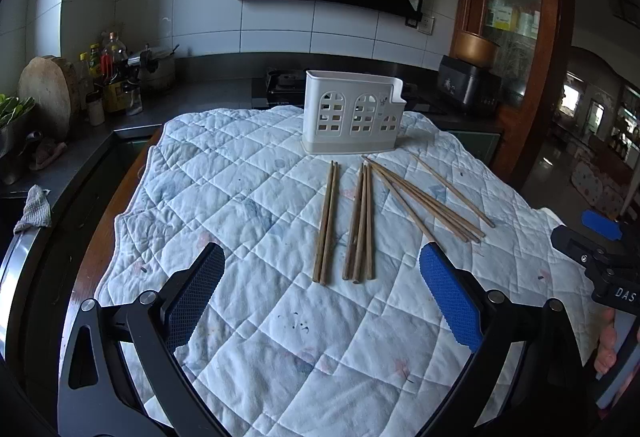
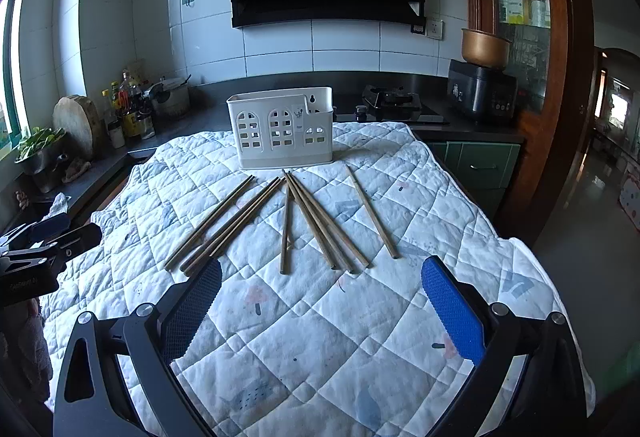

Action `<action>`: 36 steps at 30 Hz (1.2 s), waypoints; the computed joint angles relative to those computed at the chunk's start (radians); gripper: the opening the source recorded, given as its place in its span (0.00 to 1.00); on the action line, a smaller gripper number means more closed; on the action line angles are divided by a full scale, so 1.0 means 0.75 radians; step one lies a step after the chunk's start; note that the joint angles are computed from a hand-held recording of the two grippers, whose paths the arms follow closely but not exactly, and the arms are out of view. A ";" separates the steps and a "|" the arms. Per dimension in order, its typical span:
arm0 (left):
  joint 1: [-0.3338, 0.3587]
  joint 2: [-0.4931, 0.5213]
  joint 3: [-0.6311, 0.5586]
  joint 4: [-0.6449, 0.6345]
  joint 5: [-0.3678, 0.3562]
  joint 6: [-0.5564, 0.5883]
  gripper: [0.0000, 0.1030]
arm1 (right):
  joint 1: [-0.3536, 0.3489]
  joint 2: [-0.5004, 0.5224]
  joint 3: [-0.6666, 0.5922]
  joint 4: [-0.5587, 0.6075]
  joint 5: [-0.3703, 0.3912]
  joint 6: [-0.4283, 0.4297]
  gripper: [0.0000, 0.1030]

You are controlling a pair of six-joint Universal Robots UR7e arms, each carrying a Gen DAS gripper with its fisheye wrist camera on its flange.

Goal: Organize utensils

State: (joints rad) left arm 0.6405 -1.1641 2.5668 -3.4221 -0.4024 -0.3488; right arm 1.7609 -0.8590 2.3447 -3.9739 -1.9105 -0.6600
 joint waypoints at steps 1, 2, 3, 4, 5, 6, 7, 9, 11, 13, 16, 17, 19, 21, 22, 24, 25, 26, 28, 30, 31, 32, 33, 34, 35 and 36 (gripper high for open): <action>-0.007 0.017 0.000 -0.038 0.022 0.022 0.94 | -0.002 -0.001 0.001 -0.003 0.007 0.002 0.94; -0.010 0.036 -0.003 -0.079 0.037 0.051 0.94 | -0.007 0.000 0.004 -0.010 0.018 0.003 0.94; -0.010 0.051 -0.007 -0.117 0.044 0.085 0.94 | -0.007 0.002 0.001 -0.010 0.017 0.003 0.94; -0.010 0.069 -0.013 -0.155 0.056 0.117 0.94 | -0.007 0.004 -0.002 -0.012 0.016 0.003 0.94; -0.010 0.087 -0.019 -0.191 0.068 0.145 0.94 | -0.008 0.007 -0.004 -0.014 0.017 0.004 0.94; -0.008 0.108 -0.026 -0.240 0.076 0.181 0.94 | -0.009 0.009 -0.006 -0.010 0.017 0.006 0.94; -0.009 0.132 -0.032 -0.298 0.084 0.220 0.94 | -0.009 0.012 -0.008 -0.011 0.019 0.007 0.94; -0.003 0.152 -0.043 -0.344 0.093 0.255 0.94 | -0.011 0.019 -0.010 -0.024 0.023 0.005 0.94; 0.005 0.170 -0.050 -0.388 0.094 0.281 0.94 | -0.011 0.025 -0.017 -0.027 0.022 0.008 0.94; 0.010 0.186 -0.056 -0.431 0.097 0.312 0.94 | -0.017 0.033 -0.022 -0.036 0.026 0.007 0.94; 0.011 0.217 -0.061 -0.474 0.132 0.349 0.94 | -0.027 0.036 -0.026 -0.030 0.035 0.014 0.94; 0.010 0.226 -0.061 -0.491 0.143 0.360 0.94 | -0.030 0.038 -0.027 -0.032 0.036 0.018 0.94; 0.010 0.233 -0.057 -0.527 0.145 0.381 0.94 | -0.035 0.035 -0.028 -0.021 0.041 0.028 0.94; 0.013 0.243 -0.060 -0.563 0.146 0.404 0.94 | -0.034 0.036 -0.030 -0.022 0.039 0.029 0.94; 0.016 0.244 -0.062 -0.567 0.147 0.406 0.94 | -0.035 0.036 -0.031 -0.021 0.040 0.027 0.94; 0.017 0.249 -0.066 -0.598 0.150 0.426 0.94 | -0.036 0.034 -0.031 -0.018 0.043 0.028 0.94; 0.017 0.256 -0.068 -0.620 0.154 0.440 0.94 | -0.035 0.035 -0.032 -0.020 0.043 0.029 0.94; 0.015 0.258 -0.068 -0.624 0.157 0.442 0.94 | -0.038 0.035 -0.033 -0.022 0.045 0.028 0.94; 0.015 0.261 -0.068 -0.630 0.162 0.445 0.94 | -0.041 0.036 -0.033 -0.023 0.049 0.030 0.94; 0.012 0.267 -0.068 -0.639 0.170 0.444 0.94 | -0.040 0.036 -0.032 -0.023 0.047 0.030 0.94; 0.012 0.269 -0.067 -0.642 0.172 0.443 0.94 | -0.039 0.035 -0.033 -0.023 0.047 0.029 0.94; 0.012 0.270 -0.068 -0.642 0.175 0.441 0.94 | -0.040 0.034 -0.033 -0.022 0.049 0.028 0.94; 0.012 0.269 -0.067 -0.643 0.176 0.440 0.94 | -0.040 0.034 -0.033 -0.021 0.050 0.027 0.94; 0.011 0.270 -0.069 -0.644 0.180 0.439 0.94 | -0.040 0.034 -0.031 -0.025 0.049 0.028 0.94; 0.010 0.270 -0.069 -0.652 0.182 0.442 0.94 | -0.041 0.035 -0.032 -0.026 0.051 0.027 0.94; 0.010 0.268 -0.068 -0.654 0.182 0.441 0.94 | -0.041 0.034 -0.031 -0.028 0.052 0.027 0.94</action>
State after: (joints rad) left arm 0.6482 -0.9628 2.5157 -3.9128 -0.2659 -0.0184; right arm 1.7300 -0.8331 2.3214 -3.9952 -1.8715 -0.6400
